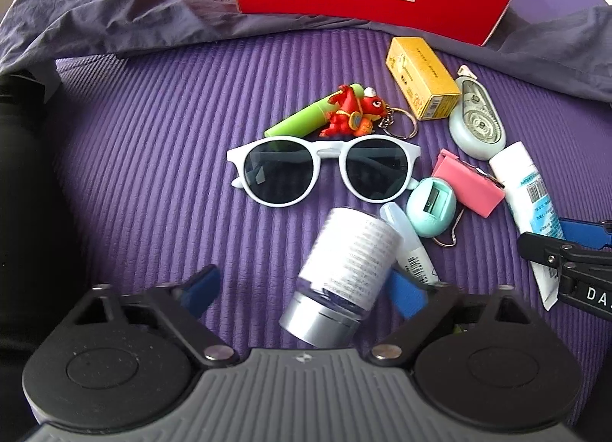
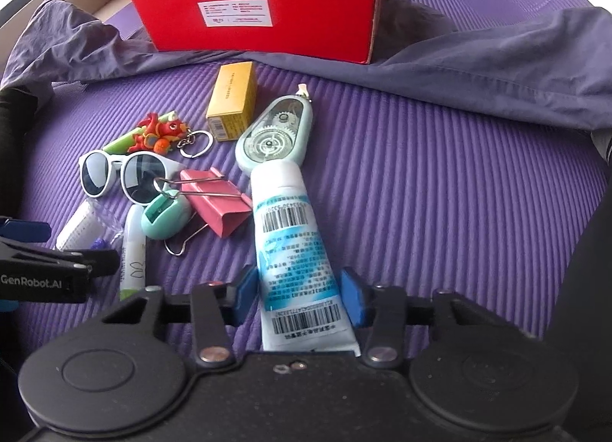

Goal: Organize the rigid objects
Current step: 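Grasp the small cylinder jar with the left tool while the right tool grasps the toothpaste tube, then carry cylinder jar and toothpaste tube into the shoebox and open both tools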

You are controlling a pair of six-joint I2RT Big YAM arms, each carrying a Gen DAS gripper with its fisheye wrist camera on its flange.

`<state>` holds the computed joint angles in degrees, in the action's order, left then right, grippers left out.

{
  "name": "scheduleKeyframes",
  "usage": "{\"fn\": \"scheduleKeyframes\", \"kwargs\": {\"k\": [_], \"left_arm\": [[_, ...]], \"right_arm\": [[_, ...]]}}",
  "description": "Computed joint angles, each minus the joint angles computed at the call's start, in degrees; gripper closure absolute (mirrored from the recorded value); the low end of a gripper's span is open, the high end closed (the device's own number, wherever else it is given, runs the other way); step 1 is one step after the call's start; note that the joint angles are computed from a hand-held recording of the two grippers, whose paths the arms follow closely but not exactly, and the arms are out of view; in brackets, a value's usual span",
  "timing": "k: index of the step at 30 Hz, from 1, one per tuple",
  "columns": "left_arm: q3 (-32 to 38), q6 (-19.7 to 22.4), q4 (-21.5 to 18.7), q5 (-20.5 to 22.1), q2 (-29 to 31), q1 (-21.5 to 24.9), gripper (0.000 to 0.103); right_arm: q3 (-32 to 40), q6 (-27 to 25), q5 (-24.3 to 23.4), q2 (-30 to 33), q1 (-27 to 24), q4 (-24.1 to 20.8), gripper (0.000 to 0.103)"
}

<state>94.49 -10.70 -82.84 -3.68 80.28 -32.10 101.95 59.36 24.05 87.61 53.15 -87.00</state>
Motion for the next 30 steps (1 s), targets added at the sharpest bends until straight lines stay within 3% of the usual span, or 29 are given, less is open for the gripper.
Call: {"fn": "scheduleKeyframes", "kwargs": {"k": [1,4,8,19,30], "left_arm": [[0.06,0.03,-0.1,0.61,0.07,0.17,0.028],[-0.33,-0.22,0.55,0.75,-0.33,0.2,0.037],[-0.57,-0.06,1.4,1.05,-0.73,0.06,0.062],[1.35,-1.66,0.01,2.06,-0.56,0.65,0.062],[4.43,-1.72,-1.58,3.27,-0.04,0.87,0.063]], "right_arm": [[0.04,-0.13,0.08,0.03,0.05,0.01,0.058],[0.2,-0.42,0.84,0.13,0.3,-0.12,0.058],[0.05,-0.05,1.68,-0.32,0.55,0.53,0.059],[-4.32,4.67,-1.55,-4.85,-0.64,7.9,0.059],[-4.78,8.84,-0.27,-6.97,0.72,9.52,0.06]]}}
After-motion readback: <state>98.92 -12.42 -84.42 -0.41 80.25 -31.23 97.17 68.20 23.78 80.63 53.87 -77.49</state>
